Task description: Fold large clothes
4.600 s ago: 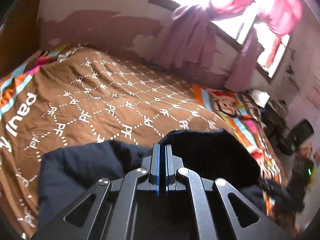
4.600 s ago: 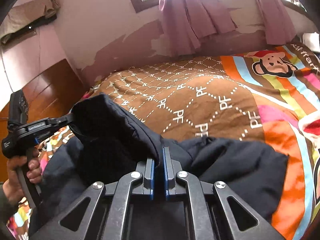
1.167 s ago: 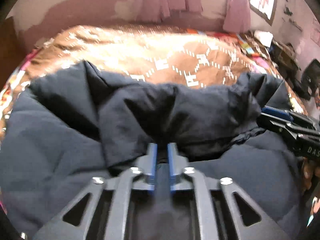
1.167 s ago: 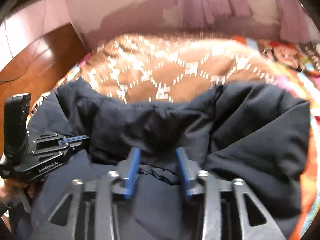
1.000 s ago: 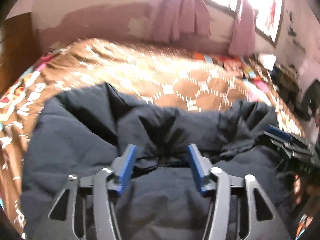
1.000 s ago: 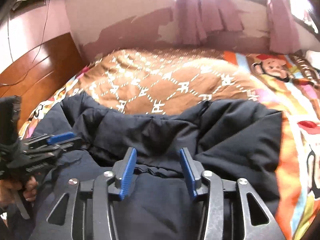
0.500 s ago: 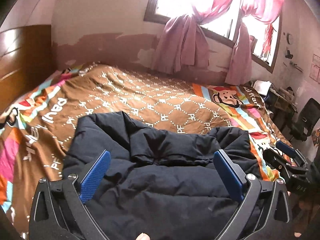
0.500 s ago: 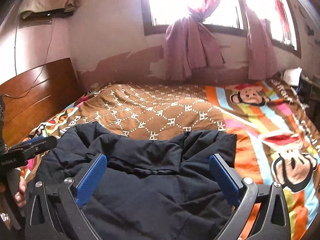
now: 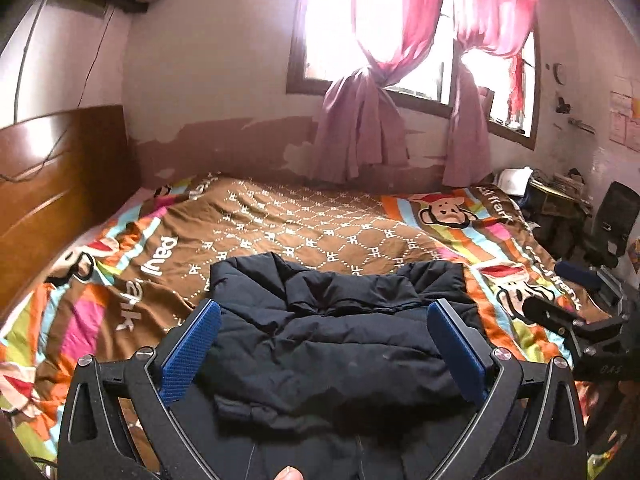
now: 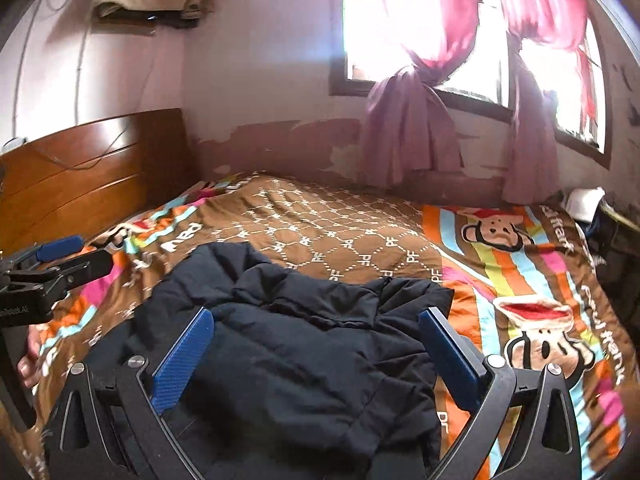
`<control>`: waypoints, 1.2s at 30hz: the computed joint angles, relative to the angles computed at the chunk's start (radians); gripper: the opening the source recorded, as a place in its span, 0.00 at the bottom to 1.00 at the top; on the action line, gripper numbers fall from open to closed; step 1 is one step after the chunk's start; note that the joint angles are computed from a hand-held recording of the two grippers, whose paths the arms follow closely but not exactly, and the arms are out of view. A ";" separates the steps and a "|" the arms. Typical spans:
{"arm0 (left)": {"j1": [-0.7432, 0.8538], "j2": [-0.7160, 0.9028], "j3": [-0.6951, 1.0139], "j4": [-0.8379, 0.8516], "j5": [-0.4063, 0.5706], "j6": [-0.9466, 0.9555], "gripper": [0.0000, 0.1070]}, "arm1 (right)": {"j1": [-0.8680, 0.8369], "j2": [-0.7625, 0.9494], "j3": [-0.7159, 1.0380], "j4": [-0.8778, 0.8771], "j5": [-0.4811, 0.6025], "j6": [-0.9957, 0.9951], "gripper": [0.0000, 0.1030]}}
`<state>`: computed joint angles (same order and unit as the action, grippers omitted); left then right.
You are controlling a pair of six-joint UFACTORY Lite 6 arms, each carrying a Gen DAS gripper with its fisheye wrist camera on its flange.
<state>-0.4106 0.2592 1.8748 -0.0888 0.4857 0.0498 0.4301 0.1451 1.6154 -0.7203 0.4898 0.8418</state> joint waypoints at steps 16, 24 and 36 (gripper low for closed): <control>0.033 -0.431 -0.347 -0.043 0.151 0.158 0.95 | 0.452 -0.267 -0.131 -0.209 0.331 0.146 1.00; 0.170 -0.583 -0.552 -0.173 0.312 0.402 0.95 | 0.580 -0.277 -0.172 -0.012 0.392 0.029 1.00; 0.559 -0.611 -0.844 -0.486 0.471 0.885 0.95 | 0.547 -0.350 -0.491 0.418 0.193 -0.115 1.00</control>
<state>0.1480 -0.3517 1.0309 -0.5747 0.9571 0.9352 0.9771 -0.2050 1.1244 -0.3028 0.6832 0.7267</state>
